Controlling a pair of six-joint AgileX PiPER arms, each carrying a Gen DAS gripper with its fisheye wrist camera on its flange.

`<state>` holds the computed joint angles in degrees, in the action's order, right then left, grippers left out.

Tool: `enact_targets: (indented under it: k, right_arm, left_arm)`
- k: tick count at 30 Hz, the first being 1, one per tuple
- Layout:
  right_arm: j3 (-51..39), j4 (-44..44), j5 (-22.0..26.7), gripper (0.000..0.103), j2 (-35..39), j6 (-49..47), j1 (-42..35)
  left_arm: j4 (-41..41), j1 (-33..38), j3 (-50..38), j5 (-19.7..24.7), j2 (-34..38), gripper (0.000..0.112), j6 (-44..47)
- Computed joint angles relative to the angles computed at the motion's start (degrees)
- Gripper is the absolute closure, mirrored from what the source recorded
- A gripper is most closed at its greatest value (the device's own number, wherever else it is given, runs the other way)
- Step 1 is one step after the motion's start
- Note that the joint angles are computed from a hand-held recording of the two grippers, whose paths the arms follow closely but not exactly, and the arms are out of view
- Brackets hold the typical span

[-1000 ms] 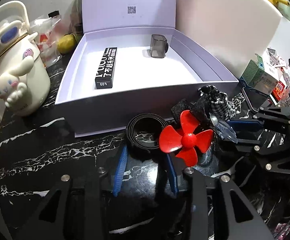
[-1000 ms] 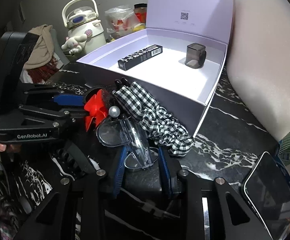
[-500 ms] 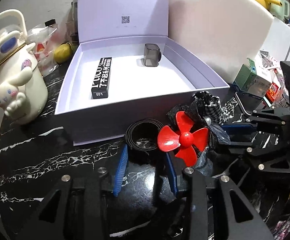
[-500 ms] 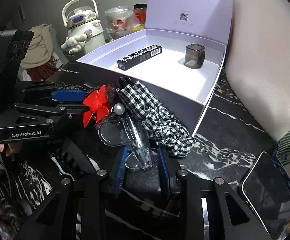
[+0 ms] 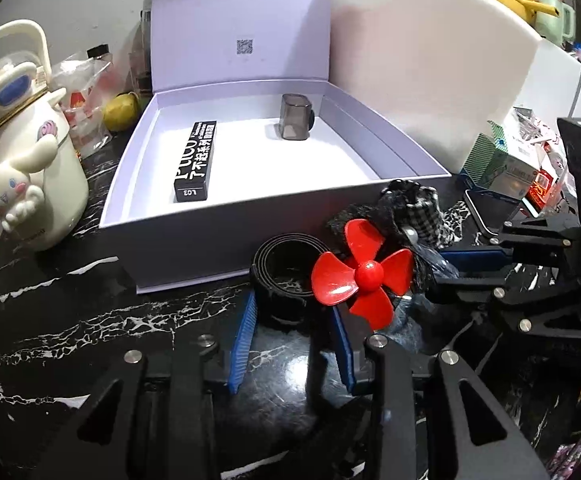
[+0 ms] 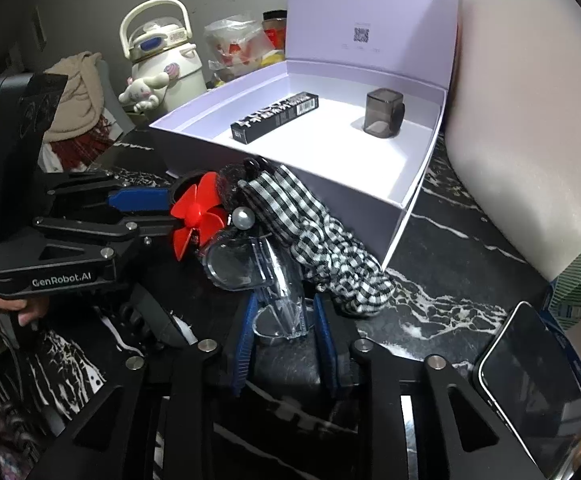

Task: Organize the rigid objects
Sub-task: 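Close the right tool on the clear plastic item while the left tool nears the black band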

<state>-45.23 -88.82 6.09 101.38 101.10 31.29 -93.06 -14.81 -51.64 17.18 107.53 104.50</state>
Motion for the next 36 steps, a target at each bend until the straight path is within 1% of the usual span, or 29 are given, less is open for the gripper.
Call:
enact_targets:
  k: [2, 4, 6, 14, 17, 20, 23, 24, 25, 27, 28, 29, 31, 33, 36]
  right_arm:
    - [0.00, 1.96, 0.16, 0.078, -0.08, -1.91, 0.14]
    - [0.21, -0.48, -0.13, 0.078, -0.19, 0.64, -0.02]
    - [0.50, -0.61, -0.15, 0.078, -0.43, 0.78, 0.17]
    - [1.50, 1.96, -0.19, 0.079, -1.39, -1.12, 1.49]
    - [2.01, 3.05, -0.13, 0.079, -1.86, -1.64, 2.30]
    - [2.80, 1.76, 0.63, 0.079, -2.41, 0.15, 3.36]
    - [3.72, -1.07, 1.12, 0.079, -2.98, 3.63, 4.17]
    - [3.76, -1.00, 1.22, 0.078, -3.02, 3.75, 4.26]
    - [3.86, -1.02, 1.29, 0.078, -3.09, 4.03, 4.37]
    - [4.00, 0.11, 1.44, 0.078, -3.25, 3.33, 4.55]
    - [4.00, 1.13, 1.57, 0.078, -3.30, 2.46, 4.65]
    - [4.05, 1.91, 1.70, 0.078, -3.38, 1.84, 4.72]
    - [4.11, 2.63, 1.93, 0.078, -3.45, 1.41, 4.87]
    - [4.23, 2.59, 2.12, 0.078, -3.54, 1.75, 5.04]
    - [4.37, 2.35, 2.23, 0.078, -3.62, 2.07, 5.12]
  left_arm:
    - [-1.82, 0.01, 0.86, 0.06, -0.69, 0.077, 2.01]
    - [-2.17, 0.30, 1.36, 0.04, -1.13, 0.077, 2.19]
    - [-2.33, 0.65, 2.10, -0.33, -1.80, 0.078, 2.11]
    - [-1.44, 2.39, 5.28, -0.23, -4.43, 0.079, 2.21]
    - [0.08, 3.06, 6.53, 0.23, -5.42, 0.079, 0.81]
    - [0.24, 3.60, 8.11, 0.93, -6.71, 0.079, 1.09]
    - [-3.69, 3.76, 9.61, 1.16, -7.31, 0.079, 5.59]
    - [-3.75, 3.74, 9.56, 1.06, -7.19, 0.078, 5.67]
    - [-2.97, 3.48, 9.24, 0.47, -6.81, 0.078, 4.68]
    - [2.16, 2.95, 7.98, -0.65, -5.82, 0.078, -1.02]
    - [3.31, 2.74, 7.50, -1.02, -5.11, 0.078, -2.44]
    - [2.50, 2.47, 7.42, -1.45, -5.01, 0.076, -1.57]
    - [0.50, 1.91, 7.47, -2.14, -4.70, 0.068, 0.75]
    - [0.40, 1.33, 7.17, -2.71, -4.43, 0.057, 0.49]
    - [-1.46, 0.90, 6.73, -2.67, -3.95, 0.055, 2.07]
